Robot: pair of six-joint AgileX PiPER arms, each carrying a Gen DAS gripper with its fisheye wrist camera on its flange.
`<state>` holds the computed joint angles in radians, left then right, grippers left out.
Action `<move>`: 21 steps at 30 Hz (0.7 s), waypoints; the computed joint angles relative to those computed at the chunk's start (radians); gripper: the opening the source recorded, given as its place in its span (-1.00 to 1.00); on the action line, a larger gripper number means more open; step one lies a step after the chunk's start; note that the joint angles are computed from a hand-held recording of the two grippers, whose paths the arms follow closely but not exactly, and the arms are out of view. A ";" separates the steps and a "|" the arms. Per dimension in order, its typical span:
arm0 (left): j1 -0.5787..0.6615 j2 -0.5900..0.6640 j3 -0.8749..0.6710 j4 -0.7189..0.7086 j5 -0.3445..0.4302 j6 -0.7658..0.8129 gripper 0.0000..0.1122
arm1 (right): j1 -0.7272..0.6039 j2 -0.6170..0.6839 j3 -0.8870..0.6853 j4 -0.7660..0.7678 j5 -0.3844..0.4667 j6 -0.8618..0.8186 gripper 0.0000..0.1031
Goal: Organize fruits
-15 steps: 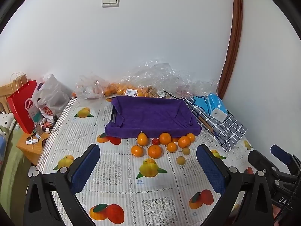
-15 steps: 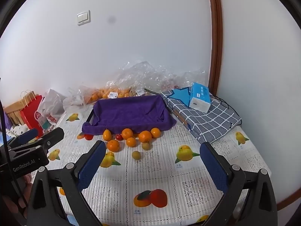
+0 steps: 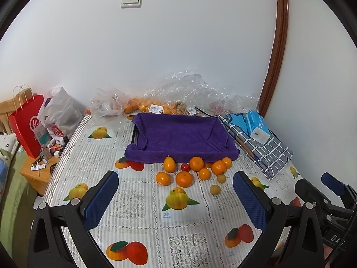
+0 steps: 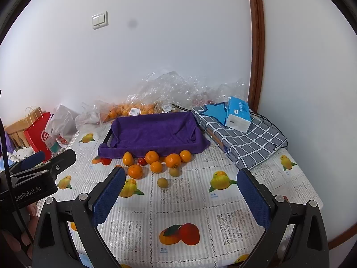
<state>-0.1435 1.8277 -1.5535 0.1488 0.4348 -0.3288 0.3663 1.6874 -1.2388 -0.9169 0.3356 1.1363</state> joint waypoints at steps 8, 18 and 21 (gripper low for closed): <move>-0.003 -0.012 0.033 0.033 -0.039 -0.026 0.83 | -0.004 -0.009 0.020 -0.031 -0.013 0.028 0.93; 0.002 -0.017 0.043 0.070 -0.053 -0.056 0.83 | -0.007 -0.020 0.040 -0.063 -0.031 0.067 0.93; 0.005 -0.011 0.031 0.042 -0.045 -0.039 0.83 | -0.007 -0.018 0.040 -0.063 -0.030 0.064 0.93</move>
